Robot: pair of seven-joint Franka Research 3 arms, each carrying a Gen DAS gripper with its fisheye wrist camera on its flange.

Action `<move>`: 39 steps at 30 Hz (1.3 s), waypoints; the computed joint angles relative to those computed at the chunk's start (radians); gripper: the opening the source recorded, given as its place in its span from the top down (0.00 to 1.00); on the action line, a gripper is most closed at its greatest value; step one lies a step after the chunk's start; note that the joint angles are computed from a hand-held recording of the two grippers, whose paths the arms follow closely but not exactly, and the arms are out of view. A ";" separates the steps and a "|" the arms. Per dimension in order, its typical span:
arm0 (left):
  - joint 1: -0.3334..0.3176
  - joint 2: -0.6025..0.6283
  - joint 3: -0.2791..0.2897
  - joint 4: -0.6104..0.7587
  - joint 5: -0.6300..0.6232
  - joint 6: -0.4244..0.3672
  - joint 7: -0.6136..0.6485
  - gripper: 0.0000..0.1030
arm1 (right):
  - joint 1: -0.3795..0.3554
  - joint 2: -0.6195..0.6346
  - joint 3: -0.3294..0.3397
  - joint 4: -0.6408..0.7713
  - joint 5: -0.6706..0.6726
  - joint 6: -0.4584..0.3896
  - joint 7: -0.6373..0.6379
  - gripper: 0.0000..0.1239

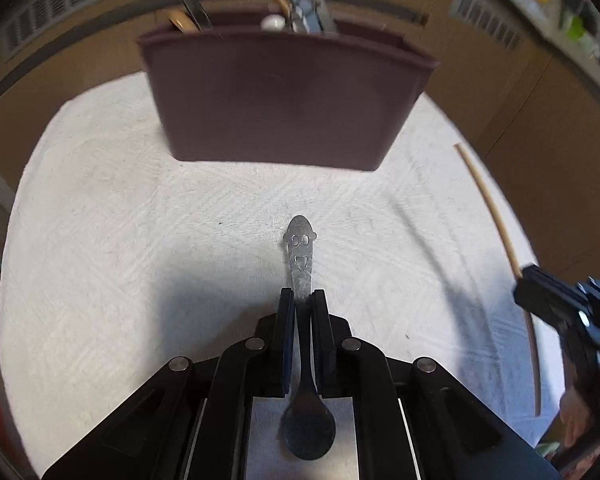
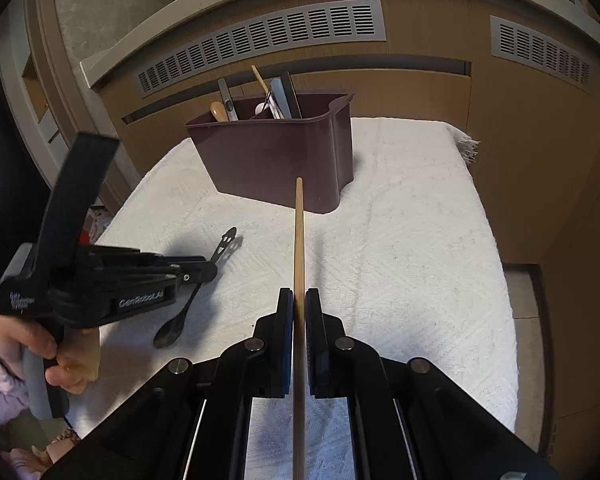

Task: Organize utensils

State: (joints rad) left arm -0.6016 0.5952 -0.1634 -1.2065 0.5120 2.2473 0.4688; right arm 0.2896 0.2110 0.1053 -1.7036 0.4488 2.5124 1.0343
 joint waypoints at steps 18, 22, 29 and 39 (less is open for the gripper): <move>0.058 -0.265 -0.020 -0.333 0.360 0.230 -0.382 0.96 | 0.013 -0.042 0.007 -0.016 0.071 0.037 -0.045 0.96; 0.086 -0.250 -0.046 -0.352 0.208 0.201 -0.334 0.92 | 0.012 -0.040 0.003 -0.022 0.053 0.034 -0.032 0.96; -0.012 -0.152 -0.024 -0.269 0.245 0.091 -0.380 0.61 | 0.008 -0.038 0.001 -0.033 0.046 0.043 -0.015 0.96; -0.100 0.006 0.035 -0.040 0.256 -0.134 -0.332 0.62 | 0.011 -0.071 0.005 -0.080 0.054 0.083 -0.036 0.96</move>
